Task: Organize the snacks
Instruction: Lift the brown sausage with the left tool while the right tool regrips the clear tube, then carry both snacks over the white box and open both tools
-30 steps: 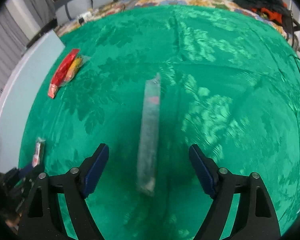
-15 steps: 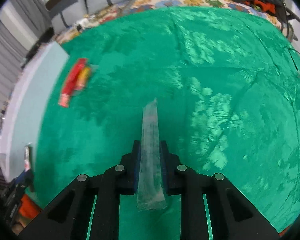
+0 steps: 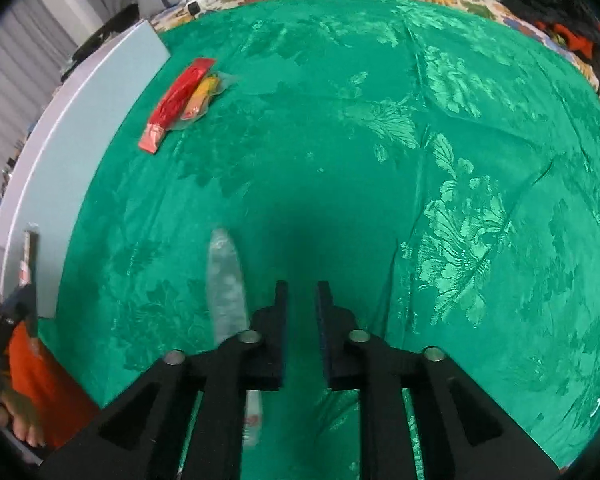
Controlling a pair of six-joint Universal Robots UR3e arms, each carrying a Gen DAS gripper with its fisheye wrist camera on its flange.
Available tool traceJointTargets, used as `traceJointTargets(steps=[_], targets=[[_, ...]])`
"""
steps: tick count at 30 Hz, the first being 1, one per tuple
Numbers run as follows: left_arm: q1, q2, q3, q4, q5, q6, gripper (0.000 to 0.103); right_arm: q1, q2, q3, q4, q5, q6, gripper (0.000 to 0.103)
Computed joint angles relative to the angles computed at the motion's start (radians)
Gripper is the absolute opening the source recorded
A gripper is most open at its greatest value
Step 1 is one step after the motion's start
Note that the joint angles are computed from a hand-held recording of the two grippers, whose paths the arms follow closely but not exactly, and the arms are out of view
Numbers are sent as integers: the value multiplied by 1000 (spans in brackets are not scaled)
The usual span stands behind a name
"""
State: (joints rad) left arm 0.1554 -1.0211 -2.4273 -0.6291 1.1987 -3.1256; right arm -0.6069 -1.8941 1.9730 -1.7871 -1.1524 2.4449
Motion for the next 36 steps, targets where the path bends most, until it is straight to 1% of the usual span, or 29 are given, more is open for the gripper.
traceJointTargets(steps=[1, 2, 3, 5, 8, 10, 11, 14, 15, 16, 17, 18, 19, 22, 23, 24, 26, 28, 30, 31, 32, 33, 34, 36], targets=[[-7, -10, -1, 10, 3, -5, 18, 11, 4, -6, 1, -5, 1, 36], [-13, -16, -4, 17, 5, -9, 18, 37, 11, -8, -6, -20, 4, 37], [-17, -18, -5, 20, 6, -10, 18, 78, 27, -7, -17, -43, 9, 37], [-21, -5, -10, 16, 9, -8, 18, 113, 25, 10, -22, -57, 9, 37], [-4, 30, -23, -6, 3, 6, 18, 136, -6, 29, 9, -19, 20, 37], [1, 24, -28, 0, 5, 10, 18, 157, -32, 25, 60, 2, 4, 36], [0, 22, -29, 2, 5, 7, 18, 185, -37, 28, 50, -12, 12, 36], [-18, -11, -22, 21, 11, -10, 18, 318, 4, 67, -110, -145, 106, 37], [-23, -13, -20, 24, 14, -12, 18, 340, 32, 77, -143, -175, 135, 37], [-23, -7, -22, 23, 15, -10, 18, 336, 19, 96, -175, -166, 139, 24], [-18, 5, -23, 15, 13, -5, 18, 346, 33, 83, -167, -171, 135, 19], [-11, 18, -25, 2, 7, 0, 18, 342, 26, 81, -164, -166, 134, 18], [1, 34, -26, -15, -3, 7, 18, 329, 21, 75, -145, -150, 131, 18], [43, 88, -23, -82, -35, 28, 18, 208, -33, 33, 11, -33, 97, 18], [69, 117, -15, -126, -57, 40, 18, 188, -39, 14, 51, -10, 92, 18], [100, 149, -6, -176, -82, 55, 18, 155, -52, -23, 127, 30, 74, 18], [209, 234, 32, -328, -164, 122, 18, 125, -58, -125, 265, 105, 47, 18], [355, 311, 99, -503, -242, 219, 18, 134, -40, -257, 375, 179, 48, 18], [507, 334, 181, -649, -310, 328, 18, 206, -4, -375, 401, 246, 113, 18], [576, 320, 223, -682, -327, 368, 18, 264, 38, -458, 391, 286, 169, 18], [619, 297, 256, -688, -330, 390, 18, 311, 75, -535, 389, 319, 213, 18], [658, 262, 292, -682, -328, 410, 18, 384, 131, -604, 336, 340, 292, 19], [696, 220, 332, -670, -324, 427, 18, 434, 155, -637, 307, 346, 339, 19], [753, 122, 411, -619, -306, 436, 18, 591, 283, -789, 178, 338, 499, 19]])
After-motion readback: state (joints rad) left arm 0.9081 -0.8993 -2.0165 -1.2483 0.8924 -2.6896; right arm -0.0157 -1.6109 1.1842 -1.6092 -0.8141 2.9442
